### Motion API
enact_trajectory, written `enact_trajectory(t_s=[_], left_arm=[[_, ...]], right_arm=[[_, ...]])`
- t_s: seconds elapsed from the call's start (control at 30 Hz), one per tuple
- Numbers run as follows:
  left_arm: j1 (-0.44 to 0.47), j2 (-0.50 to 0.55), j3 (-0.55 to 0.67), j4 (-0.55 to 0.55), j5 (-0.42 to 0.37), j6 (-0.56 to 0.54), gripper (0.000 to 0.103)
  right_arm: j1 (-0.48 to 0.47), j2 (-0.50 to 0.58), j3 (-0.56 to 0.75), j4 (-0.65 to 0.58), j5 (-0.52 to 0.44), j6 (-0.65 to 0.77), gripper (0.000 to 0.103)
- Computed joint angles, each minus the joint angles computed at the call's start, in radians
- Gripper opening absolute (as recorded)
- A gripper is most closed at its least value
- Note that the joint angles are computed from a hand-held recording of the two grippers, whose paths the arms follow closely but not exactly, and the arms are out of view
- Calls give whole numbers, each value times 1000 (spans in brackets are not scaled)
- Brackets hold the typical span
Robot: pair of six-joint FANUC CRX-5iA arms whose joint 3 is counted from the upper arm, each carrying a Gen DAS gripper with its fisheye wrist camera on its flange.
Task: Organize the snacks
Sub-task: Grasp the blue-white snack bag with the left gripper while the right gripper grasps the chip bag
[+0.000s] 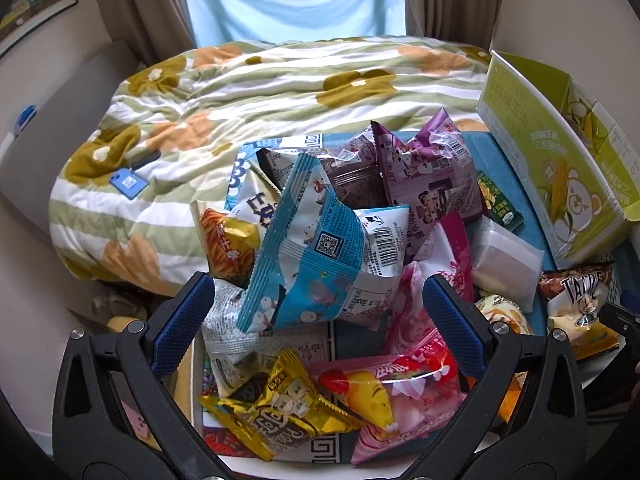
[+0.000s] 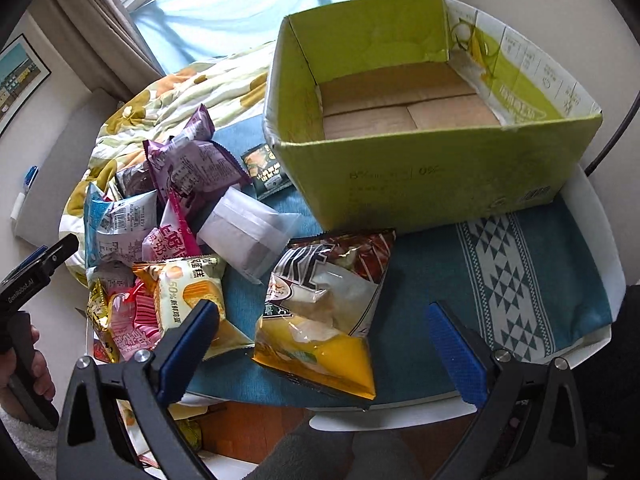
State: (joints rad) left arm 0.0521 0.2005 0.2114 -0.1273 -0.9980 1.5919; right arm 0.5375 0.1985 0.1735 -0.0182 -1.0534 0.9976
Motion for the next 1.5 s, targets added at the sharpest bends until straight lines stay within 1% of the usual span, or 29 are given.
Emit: enact_trajectory(t_s=[0.1, 0.27, 0.37, 0.47, 0.63, 0.73, 0.8, 0.87, 0.97, 1.07, 1.1, 1.17, 1.23, 1.37, 1.43, 1.5], left_arm=[[14, 47, 23, 31, -3, -55, 103], [7, 92, 47, 35, -7, -130, 103], [-5, 112, 67, 4, -16, -134, 103], [-5, 122, 74, 3, -18, -151, 102], [-14, 120, 66, -2, -4, -175, 91], [-20, 113, 56, 0, -3, -183, 79], [-15, 112, 49, 16, 0, -207, 69], [-22, 110, 48, 5, 1, -205, 68], [-26, 104, 43, 3, 2, -200, 67], [-26, 97, 44, 2, 2, -197, 64], [-27, 93, 42, 0, 3, -195, 64], [-28, 83, 35, 2, 8, -191, 64], [-33, 74, 33, -6, 8, -182, 64], [-46, 51, 28, -27, 5, -150, 64], [-49, 36, 24, -28, 3, -136, 64], [-53, 21, 21, -34, 2, -119, 64]], right_arm=[[5, 34, 24, 15, -19, -32, 103], [9, 85, 61, 32, -59, -70, 103], [15, 103, 71, 43, -77, -83, 103], [15, 111, 76, 35, -85, -88, 103], [11, 125, 80, 33, -89, -89, 102], [3, 138, 90, 27, -90, -79, 99], [3, 140, 90, 35, -95, -77, 99], [-1, 147, 98, 32, -98, -68, 98], [-9, 158, 115, 16, -107, -44, 89], [-13, 165, 127, -2, -125, -24, 77], [-17, 167, 130, -8, -132, -17, 72], [-26, 164, 133, -23, -134, -6, 67], [-33, 153, 123, -21, -132, 2, 58], [-51, 133, 109, -31, -131, 30, 52], [-58, 119, 99, -32, -131, 39, 52], [-73, 81, 68, -37, -130, 56, 51]])
